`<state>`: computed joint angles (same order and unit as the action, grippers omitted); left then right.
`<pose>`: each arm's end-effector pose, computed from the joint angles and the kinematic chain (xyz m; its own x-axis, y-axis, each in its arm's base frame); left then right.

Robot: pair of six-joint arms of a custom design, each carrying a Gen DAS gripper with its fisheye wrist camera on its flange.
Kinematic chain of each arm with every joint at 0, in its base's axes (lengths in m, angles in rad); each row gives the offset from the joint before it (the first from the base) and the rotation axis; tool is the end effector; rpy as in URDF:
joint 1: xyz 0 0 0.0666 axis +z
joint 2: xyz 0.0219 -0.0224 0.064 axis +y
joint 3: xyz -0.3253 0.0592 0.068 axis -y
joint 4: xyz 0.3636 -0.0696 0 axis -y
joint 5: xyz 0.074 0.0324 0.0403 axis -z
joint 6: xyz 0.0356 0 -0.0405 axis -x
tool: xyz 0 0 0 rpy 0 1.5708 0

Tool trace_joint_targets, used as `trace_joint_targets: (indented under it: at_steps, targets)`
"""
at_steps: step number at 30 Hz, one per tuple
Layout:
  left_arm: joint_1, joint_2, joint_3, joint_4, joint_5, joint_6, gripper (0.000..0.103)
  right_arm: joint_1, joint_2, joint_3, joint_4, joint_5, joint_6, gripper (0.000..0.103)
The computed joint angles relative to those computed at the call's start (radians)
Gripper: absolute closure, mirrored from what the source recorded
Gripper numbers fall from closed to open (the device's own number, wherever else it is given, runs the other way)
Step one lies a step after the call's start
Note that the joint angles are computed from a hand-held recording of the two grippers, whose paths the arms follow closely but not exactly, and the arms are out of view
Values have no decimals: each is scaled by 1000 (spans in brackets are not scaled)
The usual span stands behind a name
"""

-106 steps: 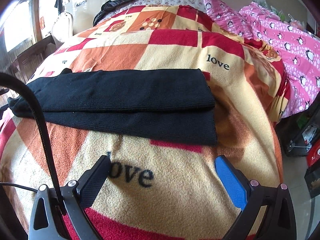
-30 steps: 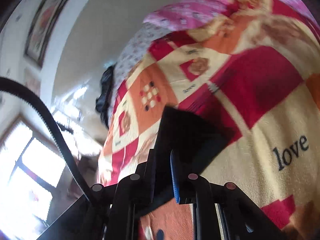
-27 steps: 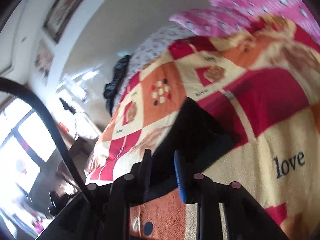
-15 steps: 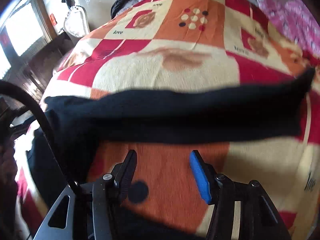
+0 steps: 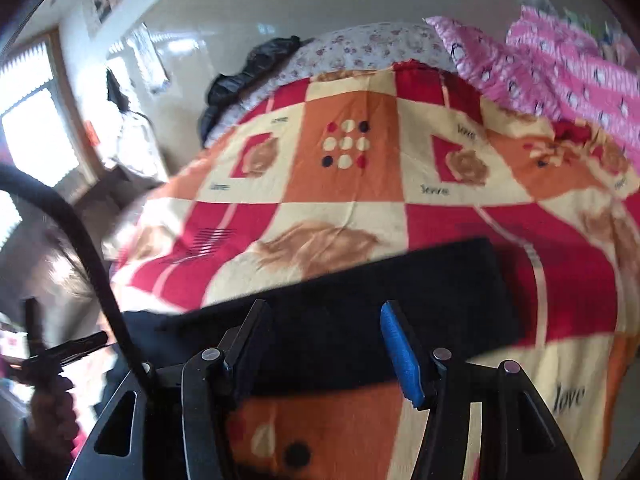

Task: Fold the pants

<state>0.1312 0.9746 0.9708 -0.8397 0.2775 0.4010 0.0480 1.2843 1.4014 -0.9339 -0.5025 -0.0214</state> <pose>0.3294 0.0332 0.3556 -0.7032 -0.4715 -0.5322 -0.2387 0.8616 -0.4479 0.4269 0.0373 0.4275 -0.7359 -0.0166 -0.6769 -0.3557 0.8601 0.3656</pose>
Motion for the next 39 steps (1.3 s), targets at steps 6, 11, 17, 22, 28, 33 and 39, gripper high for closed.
trace_joint_targets:
  at_steps: [6,11,17,22,28,33,39]
  targets:
    - [87,-353,-212,-167,26,-42,45,-350,-275,-253,-258,-234,241,48]
    - [66,-518,-304,-216,14,40,45,-628,-300,-379,-516,-417,430,48]
    - [116,-493,-364,-182,188,177,45,-702,-176,-458,-597,-515,352,48]
    - [136,-512,-384,-165,228,225,44,-634,-224,-490,-451,-455,202,50]
    - [218,-503,-397,-146,337,253,43,-572,-272,-527,-215,-402,-31,51]
    - [264,-496,-404,-138,403,245,43,-559,-289,-541,-174,-395,16,51]
    - [258,-449,-384,-111,415,275,38,-524,-364,-599,-93,-353,140,51]
